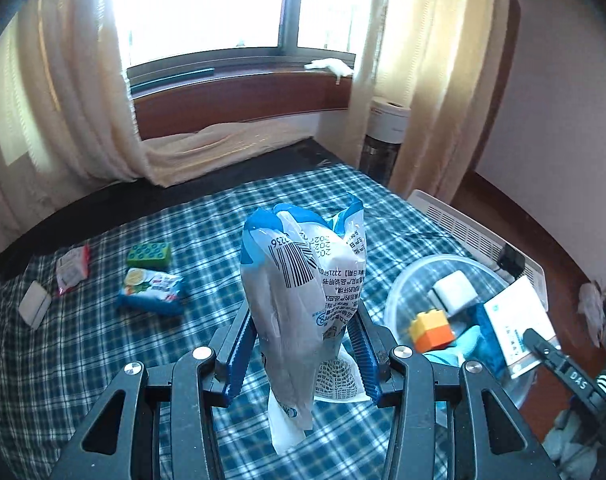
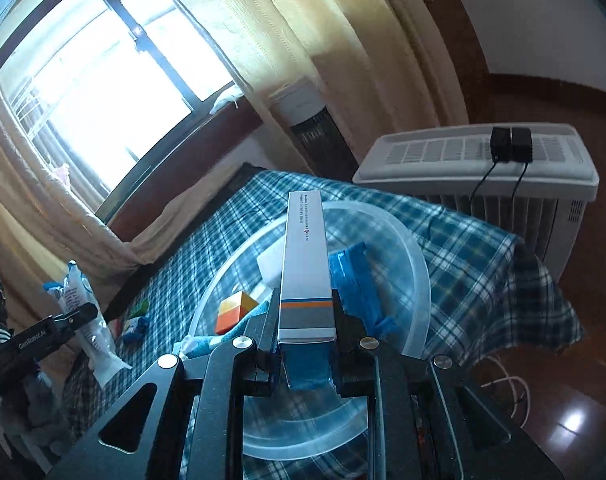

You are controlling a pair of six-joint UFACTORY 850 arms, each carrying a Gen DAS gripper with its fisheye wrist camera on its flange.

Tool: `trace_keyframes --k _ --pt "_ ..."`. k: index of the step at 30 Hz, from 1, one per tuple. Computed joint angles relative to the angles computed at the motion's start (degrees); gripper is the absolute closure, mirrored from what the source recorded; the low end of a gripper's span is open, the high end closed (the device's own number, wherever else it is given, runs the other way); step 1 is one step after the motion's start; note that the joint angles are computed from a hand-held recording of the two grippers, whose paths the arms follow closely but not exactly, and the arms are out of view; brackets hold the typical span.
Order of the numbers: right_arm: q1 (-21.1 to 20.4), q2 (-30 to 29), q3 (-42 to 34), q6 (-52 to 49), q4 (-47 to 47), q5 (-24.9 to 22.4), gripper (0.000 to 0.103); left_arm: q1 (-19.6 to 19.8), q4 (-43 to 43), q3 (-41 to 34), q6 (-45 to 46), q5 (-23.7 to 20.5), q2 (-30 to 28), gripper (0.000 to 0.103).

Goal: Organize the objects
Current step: 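Carry the white box and white packet over to the clear bowl, then lower the box and packet into the bowl and open both grippers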

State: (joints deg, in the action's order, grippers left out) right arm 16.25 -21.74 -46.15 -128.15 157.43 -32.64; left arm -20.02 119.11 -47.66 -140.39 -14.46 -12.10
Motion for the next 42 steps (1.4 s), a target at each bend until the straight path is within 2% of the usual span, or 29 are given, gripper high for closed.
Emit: trace_keyframes --k 2,6,7,10,12,13,14,20,22,24,26,29,35,42 --pt "-0.8 -1.1 -0.4 4.9 -4.7 -0.8 0.083 -0.6 -1.5 -0.6 1.8 -0.1 -0.4 0.054" --pt "-1.3 -1.5 -0.3 5.4 -6.4 -1.4 0.083 -1.6 -3.9 -2.0 5.0 0.1 -1.4 0.054" --pt "-1.1 -1.2 -0.1 3.2 -4.8 -0.8 0.083 -1.7 -4.4 -2.3 5.7 0.3 -1.6 0.054" --pt "1.3 0.3 0.7 -13.0 9.6 1.7 0.082 -2.4 -6.2 -3.4 8.1 0.6 -2.4 0.054" --pt "2.8 0.9 1.0 -23.1 18.4 2.3 0.079 -2.9 -7.6 -4.3 10.1 0.8 -3.2 0.054" --pt "3.0 0.9 1.0 -24.9 19.7 2.3 0.073 -3.1 -8.4 -4.6 11.0 0.9 -3.4 0.054" --pt "3.0 0.8 0.9 -24.6 18.8 2.2 0.068 -3.3 -9.1 -5.0 12.0 1.0 -3.8 0.054" --pt "1.0 -0.6 -0.1 -11.1 4.0 1.7 0.067 -4.5 -14.0 -7.3 18.6 1.4 -5.6 0.054" --pt "1.1 -0.5 0.0 -13.1 6.0 2.1 0.067 -4.9 -14.6 -7.7 19.4 1.4 -5.9 0.054" --pt "1.5 0.0 0.5 -18.6 11.8 2.3 0.067 -5.3 -15.2 -8.2 20.4 1.5 -6.3 0.054" --pt "1.7 0.6 1.2 -22.2 16.1 1.7 0.058 -5.6 -15.7 -8.7 21.1 1.6 -6.6 0.054" --pt "2.1 1.7 2.3 -26.6 21.3 0.0 0.055 -6.0 -15.9 -9.5 22.2 1.9 -7.3 0.054" --pt "1.7 2.0 2.6 -26.1 21.8 -0.9 0.054 -6.7 -19.7 -11.7 27.4 2.0 -9.7 0.054" --pt "1.5 1.9 2.6 -25.8 21.6 -1.0 0.054 -6.8 -24.0 -14.3 32.8 4.5 -12.4 0.054"
